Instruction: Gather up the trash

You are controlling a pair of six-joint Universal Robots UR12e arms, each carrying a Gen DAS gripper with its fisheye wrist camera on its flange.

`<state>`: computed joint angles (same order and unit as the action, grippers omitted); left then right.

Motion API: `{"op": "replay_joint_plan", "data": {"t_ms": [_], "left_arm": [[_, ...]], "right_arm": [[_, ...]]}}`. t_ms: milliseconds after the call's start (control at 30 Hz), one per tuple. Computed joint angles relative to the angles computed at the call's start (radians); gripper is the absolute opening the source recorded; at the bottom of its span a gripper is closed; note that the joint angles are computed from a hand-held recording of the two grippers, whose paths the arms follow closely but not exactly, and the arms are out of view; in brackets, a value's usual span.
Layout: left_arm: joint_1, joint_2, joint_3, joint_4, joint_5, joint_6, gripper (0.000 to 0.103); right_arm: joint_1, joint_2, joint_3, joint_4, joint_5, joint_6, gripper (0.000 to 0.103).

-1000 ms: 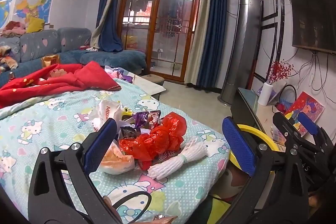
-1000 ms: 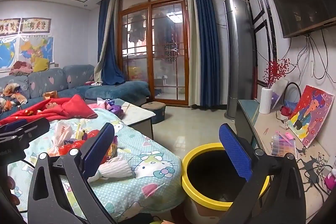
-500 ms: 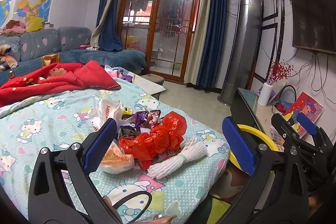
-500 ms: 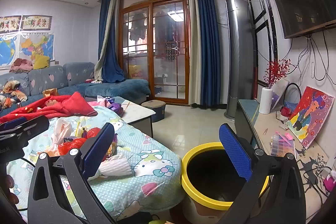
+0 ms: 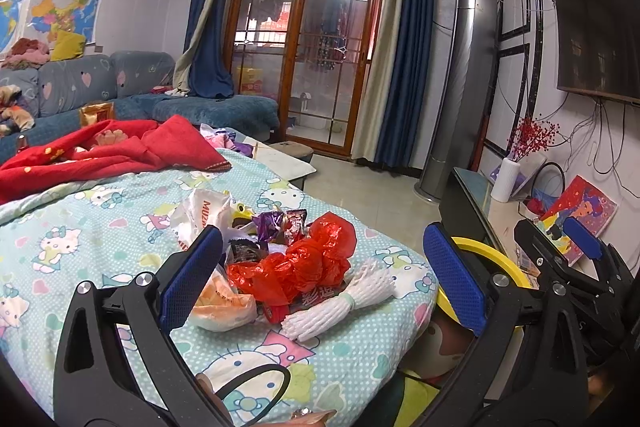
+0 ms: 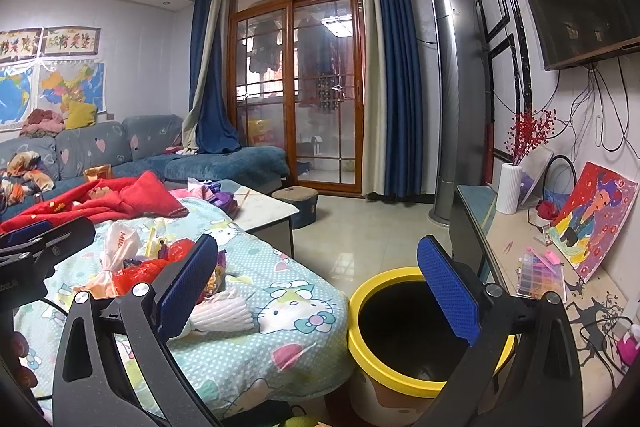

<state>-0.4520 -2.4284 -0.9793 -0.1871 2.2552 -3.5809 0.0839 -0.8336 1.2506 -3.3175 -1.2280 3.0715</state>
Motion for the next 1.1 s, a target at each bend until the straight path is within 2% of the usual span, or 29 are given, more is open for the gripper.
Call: {"op": "replay_joint_plan", "data": {"t_ms": [533, 733, 933, 1100], "left_arm": [[0.0, 0.001, -0.002, -0.001, 0.002, -0.003, 0.092], [-0.001, 0.001, -0.001, -0.009, 0.003, -0.009, 0.092], [0.01, 0.015, -0.036, -0.014, 0.014, -0.065, 0.092], [0.03, 0.046, -0.079, -0.078, 0.022, -0.162, 0.092]], "right_arm": [[0.0, 0.004, -0.004, 0.013, 0.011, -0.009, 0.097], [-0.002, 0.003, -0.004, 0.037, 0.042, -0.025, 0.097], [-0.003, 0.007, -0.026, 0.102, 0.12, -0.062, 0.097], [0.006, 0.019, -0.069, 0.201, 0.195, -0.123, 0.097]]}}
